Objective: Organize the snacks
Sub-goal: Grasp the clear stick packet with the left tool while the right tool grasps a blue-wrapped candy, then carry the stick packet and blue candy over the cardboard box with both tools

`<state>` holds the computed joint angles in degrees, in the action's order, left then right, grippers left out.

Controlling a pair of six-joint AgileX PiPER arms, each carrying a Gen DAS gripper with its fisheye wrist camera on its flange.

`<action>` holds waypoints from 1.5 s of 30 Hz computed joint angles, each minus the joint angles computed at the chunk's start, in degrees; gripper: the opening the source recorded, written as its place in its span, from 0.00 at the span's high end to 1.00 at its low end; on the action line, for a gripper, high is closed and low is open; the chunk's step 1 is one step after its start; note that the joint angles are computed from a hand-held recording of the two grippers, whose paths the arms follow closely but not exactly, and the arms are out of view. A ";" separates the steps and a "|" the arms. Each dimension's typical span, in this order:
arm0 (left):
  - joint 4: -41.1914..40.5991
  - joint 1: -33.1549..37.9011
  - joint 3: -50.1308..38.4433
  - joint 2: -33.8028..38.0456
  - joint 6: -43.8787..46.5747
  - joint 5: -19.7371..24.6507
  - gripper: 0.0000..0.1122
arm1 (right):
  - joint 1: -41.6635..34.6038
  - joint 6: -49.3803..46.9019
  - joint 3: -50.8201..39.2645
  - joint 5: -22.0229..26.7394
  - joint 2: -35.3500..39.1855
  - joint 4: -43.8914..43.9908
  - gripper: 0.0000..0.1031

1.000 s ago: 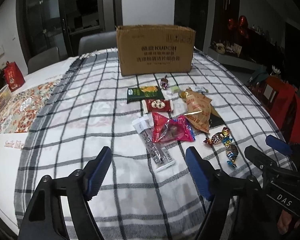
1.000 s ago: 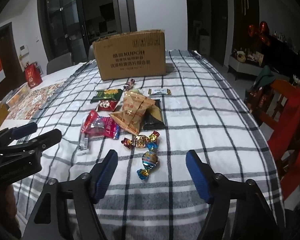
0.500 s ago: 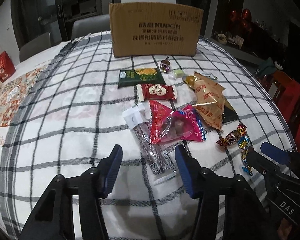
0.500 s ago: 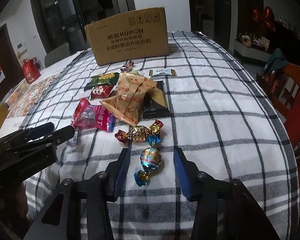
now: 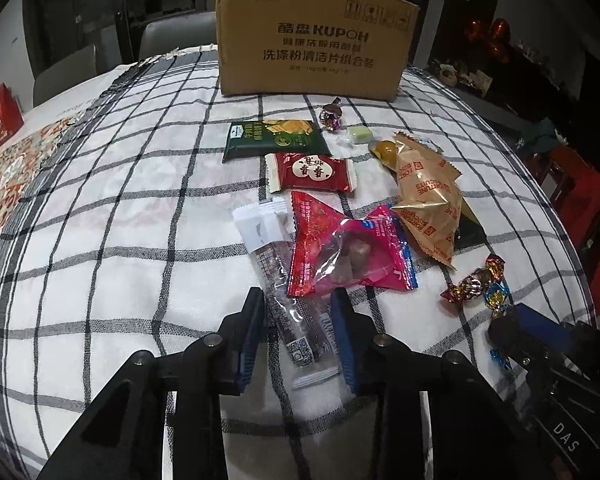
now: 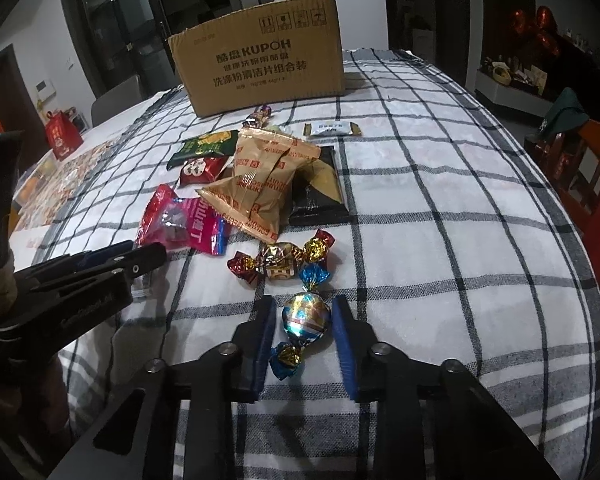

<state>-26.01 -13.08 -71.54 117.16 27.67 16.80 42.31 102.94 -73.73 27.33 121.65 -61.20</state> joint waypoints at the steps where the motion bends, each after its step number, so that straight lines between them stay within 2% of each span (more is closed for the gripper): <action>1: 0.09 -0.01 0.05 0.00 -0.11 -0.14 0.71 | -0.06 -0.24 -0.03 -0.10 -0.01 0.29 0.75; 9: -1.57 0.46 2.06 -1.81 1.41 0.19 0.83 | 0.85 2.65 1.50 0.58 -1.78 -2.81 0.75; 23: -6.15 1.57 11.57 -12.56 6.44 -2.93 0.83 | 4.50 8.16 4.42 3.24 -6.92 -10.37 0.75; 29: -11.04 1.99 13.76 -17.27 11.94 -3.64 0.83 | 5.39 9.07 5.16 3.90 -9.06 -13.06 0.75; 33: -15.41 2.77 13.40 -19.49 16.64 -1.74 0.83 | 4.98 9.17 5.06 3.23 -10.41 -14.68 0.75; 40: -21.10 2.59 12.20 -21.78 24.45 -3.43 0.83 | 3.51 7.40 3.11 2.52 -12.11 -16.65 0.75; 45: -21.91 2.60 7.97 -21.45 26.14 -2.58 0.83 | 2.00 4.89 -0.08 2.01 -12.46 -17.99 0.75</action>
<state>-47.92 -10.48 -63.56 95.72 53.82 14.22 44.31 107.83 -73.82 29.35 109.19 -79.18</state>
